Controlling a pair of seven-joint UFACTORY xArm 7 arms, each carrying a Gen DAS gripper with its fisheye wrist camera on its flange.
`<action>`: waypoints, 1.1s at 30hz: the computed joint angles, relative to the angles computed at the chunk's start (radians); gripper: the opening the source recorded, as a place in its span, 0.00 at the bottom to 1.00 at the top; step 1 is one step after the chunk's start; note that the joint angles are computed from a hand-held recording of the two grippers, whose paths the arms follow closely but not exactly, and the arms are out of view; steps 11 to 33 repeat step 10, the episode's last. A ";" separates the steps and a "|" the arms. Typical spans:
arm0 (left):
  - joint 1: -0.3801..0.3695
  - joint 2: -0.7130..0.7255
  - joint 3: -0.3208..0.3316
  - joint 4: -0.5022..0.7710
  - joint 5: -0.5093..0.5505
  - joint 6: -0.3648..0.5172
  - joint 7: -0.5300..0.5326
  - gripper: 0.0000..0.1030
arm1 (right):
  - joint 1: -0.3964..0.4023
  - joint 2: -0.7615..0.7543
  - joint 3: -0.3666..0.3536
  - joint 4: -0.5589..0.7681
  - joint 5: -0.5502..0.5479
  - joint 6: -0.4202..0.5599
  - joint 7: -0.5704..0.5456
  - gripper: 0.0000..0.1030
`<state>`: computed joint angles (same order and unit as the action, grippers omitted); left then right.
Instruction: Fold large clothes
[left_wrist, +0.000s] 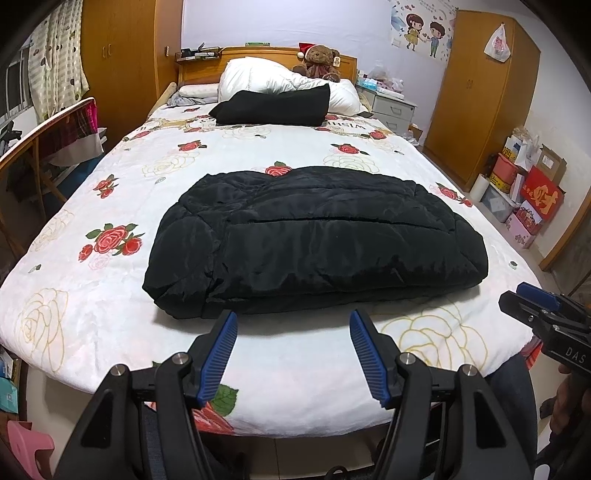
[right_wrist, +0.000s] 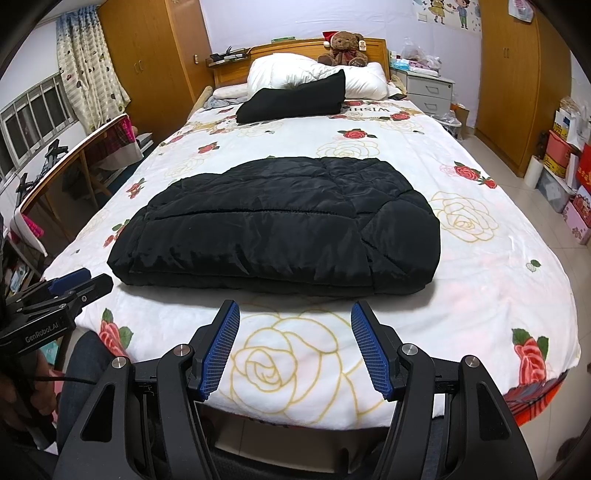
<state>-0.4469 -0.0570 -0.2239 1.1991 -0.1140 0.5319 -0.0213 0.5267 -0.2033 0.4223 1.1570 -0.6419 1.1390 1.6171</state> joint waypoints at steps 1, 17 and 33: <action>0.000 -0.001 0.000 -0.001 0.004 -0.002 -0.004 0.64 | 0.000 0.001 0.001 0.002 -0.001 0.002 0.000 0.61; 0.002 -0.004 0.000 -0.011 0.017 -0.016 -0.021 0.64 | 0.000 0.000 0.001 0.005 -0.003 0.011 0.006 0.61; 0.002 -0.004 0.000 -0.011 0.017 -0.016 -0.021 0.64 | 0.000 0.000 0.001 0.005 -0.003 0.011 0.006 0.61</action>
